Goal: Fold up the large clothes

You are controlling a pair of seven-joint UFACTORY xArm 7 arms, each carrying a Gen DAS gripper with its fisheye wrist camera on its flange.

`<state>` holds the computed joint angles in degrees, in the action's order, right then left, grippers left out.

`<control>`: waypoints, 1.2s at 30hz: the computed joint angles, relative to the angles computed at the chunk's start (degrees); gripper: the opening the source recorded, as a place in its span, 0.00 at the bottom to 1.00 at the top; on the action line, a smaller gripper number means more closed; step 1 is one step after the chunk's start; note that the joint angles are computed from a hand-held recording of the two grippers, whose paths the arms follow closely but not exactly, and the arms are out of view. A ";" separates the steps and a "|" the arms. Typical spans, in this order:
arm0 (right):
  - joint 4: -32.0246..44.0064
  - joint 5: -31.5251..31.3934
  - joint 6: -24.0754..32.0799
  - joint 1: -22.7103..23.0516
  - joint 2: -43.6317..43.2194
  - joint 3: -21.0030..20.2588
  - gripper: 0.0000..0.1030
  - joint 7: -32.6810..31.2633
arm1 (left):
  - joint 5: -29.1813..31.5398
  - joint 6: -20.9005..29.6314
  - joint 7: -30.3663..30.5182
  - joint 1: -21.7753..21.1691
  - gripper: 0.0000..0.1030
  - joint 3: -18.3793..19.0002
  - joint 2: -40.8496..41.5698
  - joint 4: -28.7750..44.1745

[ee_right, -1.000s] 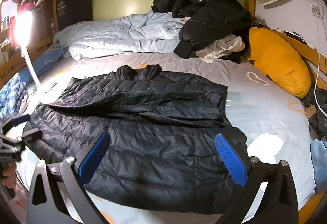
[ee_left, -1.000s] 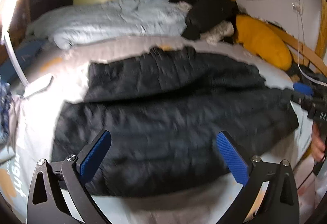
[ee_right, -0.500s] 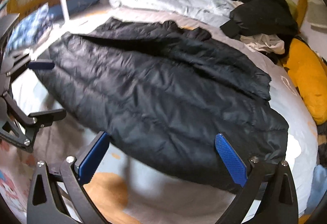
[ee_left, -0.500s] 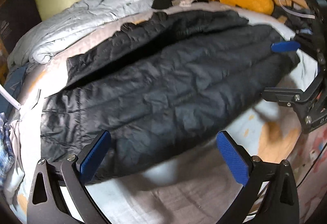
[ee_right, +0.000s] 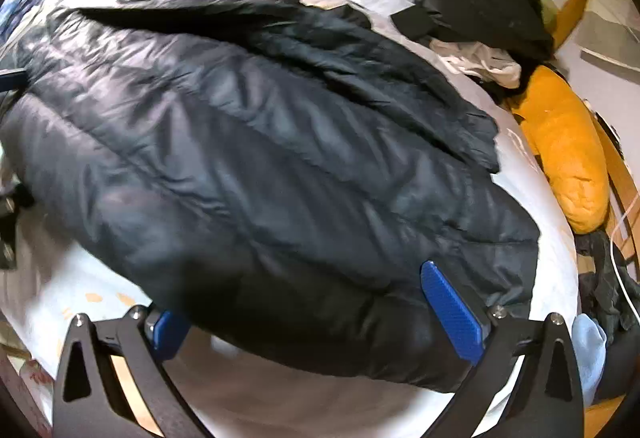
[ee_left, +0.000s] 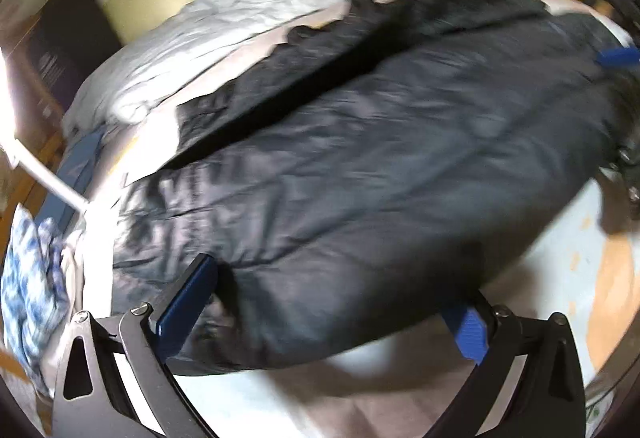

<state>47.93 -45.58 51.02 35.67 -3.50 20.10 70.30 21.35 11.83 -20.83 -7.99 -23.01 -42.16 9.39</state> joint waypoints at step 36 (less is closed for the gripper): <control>-20.62 -0.55 -30.07 -12.80 -33.51 0.70 0.16 8.11 | -12.56 15.33 15.12 -5.97 0.20 20.98 -20.71 2.09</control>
<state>27.31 -46.13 20.95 22.88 -37.01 20.81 78.41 8.80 27.15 -5.71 -13.96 -2.03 -62.87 11.48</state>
